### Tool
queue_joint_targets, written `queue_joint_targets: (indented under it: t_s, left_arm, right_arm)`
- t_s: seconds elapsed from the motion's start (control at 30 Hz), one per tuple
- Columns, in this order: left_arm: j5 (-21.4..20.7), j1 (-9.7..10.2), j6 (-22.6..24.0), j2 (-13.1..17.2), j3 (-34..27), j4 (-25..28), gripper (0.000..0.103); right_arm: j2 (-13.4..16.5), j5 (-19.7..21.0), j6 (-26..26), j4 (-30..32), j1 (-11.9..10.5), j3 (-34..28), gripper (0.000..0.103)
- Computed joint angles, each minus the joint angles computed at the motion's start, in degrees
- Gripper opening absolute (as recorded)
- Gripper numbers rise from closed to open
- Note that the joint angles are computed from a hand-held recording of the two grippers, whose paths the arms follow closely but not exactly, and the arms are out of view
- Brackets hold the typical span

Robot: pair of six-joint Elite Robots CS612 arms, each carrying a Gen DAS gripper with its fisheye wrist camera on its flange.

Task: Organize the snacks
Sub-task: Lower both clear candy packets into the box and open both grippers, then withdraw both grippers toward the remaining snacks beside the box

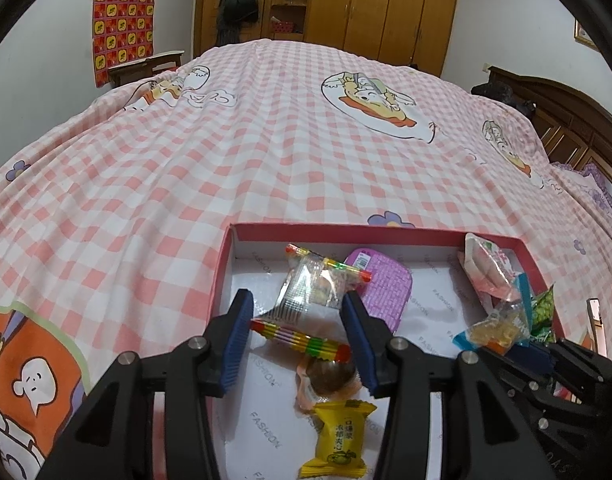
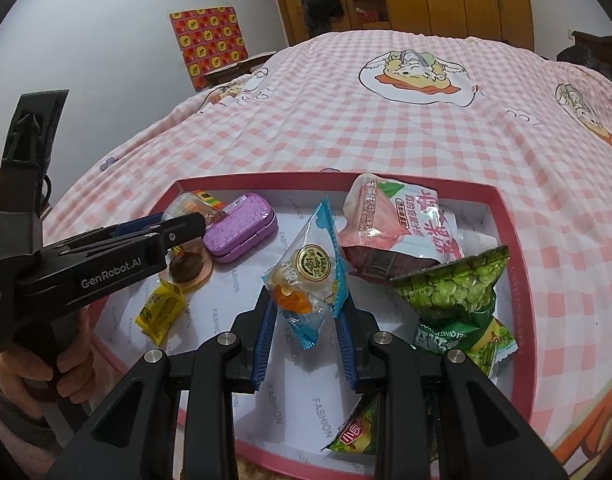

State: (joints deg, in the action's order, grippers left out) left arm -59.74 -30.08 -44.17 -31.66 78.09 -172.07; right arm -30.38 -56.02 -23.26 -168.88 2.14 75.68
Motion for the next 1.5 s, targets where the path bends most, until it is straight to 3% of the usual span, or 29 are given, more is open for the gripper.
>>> queue_joint_targets:
  t_s: [0.2,0.27,0.33,0.77,1.5]
  left_arm:
    - [-0.54,0.01,-0.22,-0.21,0.05,0.66,0.050]
    - [-1.00,-0.02,-0.38,-0.43,0.32,0.63,0.051]
    - [-0.84,-0.18,-0.37,-0.60,0.62,0.32,0.053]
    - [-1.40,-1.21,-0.54,-3.10,3.85,-0.51,0.055]
    - [-0.63,-5.71,-0.21,-7.58,11.14,-4.19,0.057]
  right_arm:
    - [0.36,0.96,1.29,-2.02,-0.29,0.07,0.034]
    - [0.49,1.09,2.20,-3.16,-0.45,0.14,0.047]
    - [0.58,1.86,2.91,-3.19,-0.69,0.02,0.052]
    - [-0.60,4.25,5.00,-4.95,-1.67,2.07,0.053]
    - [-5.34,5.03,2.45,-8.19,-3.76,10.90,0.053]
